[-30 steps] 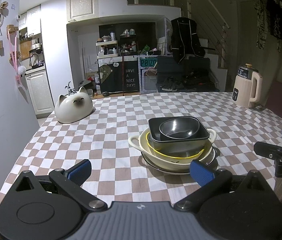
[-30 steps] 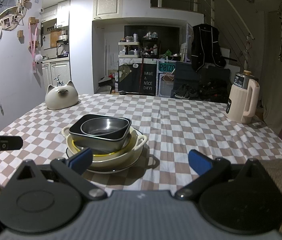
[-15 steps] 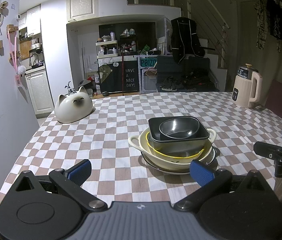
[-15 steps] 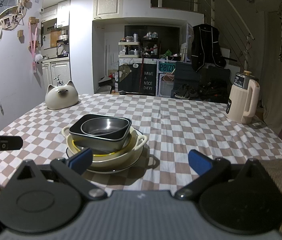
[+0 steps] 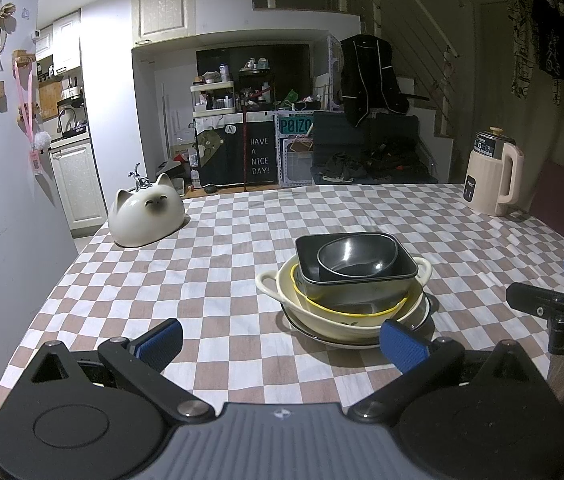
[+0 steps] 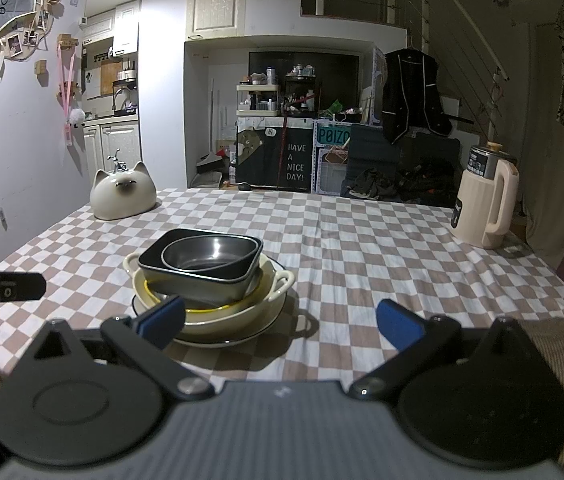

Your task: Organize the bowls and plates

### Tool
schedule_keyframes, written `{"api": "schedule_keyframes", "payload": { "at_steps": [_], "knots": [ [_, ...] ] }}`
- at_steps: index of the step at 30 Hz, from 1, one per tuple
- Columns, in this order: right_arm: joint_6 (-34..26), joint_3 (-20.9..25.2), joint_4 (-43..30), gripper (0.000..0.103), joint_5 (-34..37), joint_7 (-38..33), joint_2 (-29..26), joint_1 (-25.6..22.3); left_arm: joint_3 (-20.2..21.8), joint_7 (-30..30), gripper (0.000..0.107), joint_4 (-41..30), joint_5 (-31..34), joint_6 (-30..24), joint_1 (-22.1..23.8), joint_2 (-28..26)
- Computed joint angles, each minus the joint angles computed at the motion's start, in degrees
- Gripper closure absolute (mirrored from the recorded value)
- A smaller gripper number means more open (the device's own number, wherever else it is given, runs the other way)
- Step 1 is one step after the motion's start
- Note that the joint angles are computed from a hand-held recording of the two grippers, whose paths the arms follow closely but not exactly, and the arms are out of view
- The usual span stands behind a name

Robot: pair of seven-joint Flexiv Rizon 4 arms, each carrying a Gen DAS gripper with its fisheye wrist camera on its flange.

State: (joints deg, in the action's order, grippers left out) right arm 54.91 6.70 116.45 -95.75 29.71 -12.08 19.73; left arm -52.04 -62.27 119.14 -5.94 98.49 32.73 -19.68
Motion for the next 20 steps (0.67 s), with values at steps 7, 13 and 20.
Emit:
{"api": "schedule_keyframes", "payload": {
  "at_steps": [7,13,20],
  "knots": [
    [0.0,0.0,0.0,0.001,0.0,0.0,0.0,0.0,0.1,0.0,0.004,-0.1,0.1,0.1,-0.1,-0.1],
    [-0.5,0.1,-0.1,0.001,0.3,-0.1,0.0,0.2,0.2,0.0,0.004,-0.1,0.1,0.0,-0.1,0.0],
    [-0.4,0.0,-0.1,0.001,0.2,0.0,0.0,0.2,0.6,0.2,0.004,-0.2,-0.2,-0.2,-0.5,0.2]
  ]
}}
